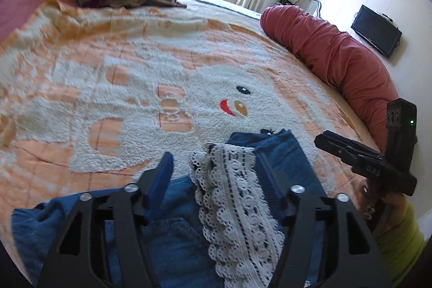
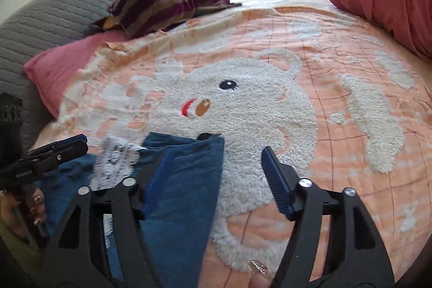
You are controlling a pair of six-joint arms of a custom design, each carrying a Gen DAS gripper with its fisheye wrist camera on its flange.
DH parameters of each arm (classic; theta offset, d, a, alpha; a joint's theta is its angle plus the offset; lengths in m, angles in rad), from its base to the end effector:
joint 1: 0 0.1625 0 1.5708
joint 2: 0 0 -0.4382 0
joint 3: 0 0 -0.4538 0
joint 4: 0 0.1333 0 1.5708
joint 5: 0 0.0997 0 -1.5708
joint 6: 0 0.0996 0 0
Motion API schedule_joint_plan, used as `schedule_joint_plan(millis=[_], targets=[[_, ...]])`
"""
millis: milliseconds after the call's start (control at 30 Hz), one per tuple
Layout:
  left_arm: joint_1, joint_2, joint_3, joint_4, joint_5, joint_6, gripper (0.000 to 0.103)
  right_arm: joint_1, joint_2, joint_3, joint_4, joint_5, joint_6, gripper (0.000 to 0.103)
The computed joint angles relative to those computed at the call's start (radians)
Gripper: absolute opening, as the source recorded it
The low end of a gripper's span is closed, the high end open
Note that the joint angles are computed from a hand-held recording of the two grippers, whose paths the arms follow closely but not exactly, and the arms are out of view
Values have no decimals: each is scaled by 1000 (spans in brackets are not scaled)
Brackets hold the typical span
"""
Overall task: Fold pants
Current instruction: 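Fold the lace hem over the pants with both grippers and release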
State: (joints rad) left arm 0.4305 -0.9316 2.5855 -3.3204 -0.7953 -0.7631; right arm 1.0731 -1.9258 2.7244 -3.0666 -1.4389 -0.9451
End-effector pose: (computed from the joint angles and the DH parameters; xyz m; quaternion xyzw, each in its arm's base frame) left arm -0.2150 -0.3221 0.0007 0.1556 0.9117 -0.3333 0.1831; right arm -0.0166 -0.3371 0.2366 0.2300 -0.9094 0.2968 0.1786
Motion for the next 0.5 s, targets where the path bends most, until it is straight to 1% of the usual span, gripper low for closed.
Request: schedule_joint_plan(millis=[33,67,133,167,233,267,300,367,400,467,500], targets=[[-34,-13,12,26,20,-27,69,-9,-33,10,18,14,-11,68],[-53,-23,17,50,32,-50,76,-22,-80,22,47,34,-28,69],[-102,-50,34,109,53,-112,83,-46,-164,42,108,67,-51,73],[-126,-64,43,137,61,-144,86,-67,-226,53,161,94,-68,73],[-174,-92,61,203,75,-212,86,-110,-341,70,265,139,-104,77],[-198,-110,69,244,77,-255,88,-135,-408,78,328,162,-127,77],[-214,-120,74,268,77,-283,89,-153,-455,85,370,176,-142,78],[-258,-146,89,329,74,-351,90,-197,-591,93,524,209,-186,80],[-276,-155,93,361,70,-381,90,-210,-631,94,570,218,-198,82],[-315,-176,103,432,56,-448,90,-260,-763,96,735,254,-253,85],[-326,-179,106,447,47,-471,90,-285,-824,96,817,272,-284,87]])
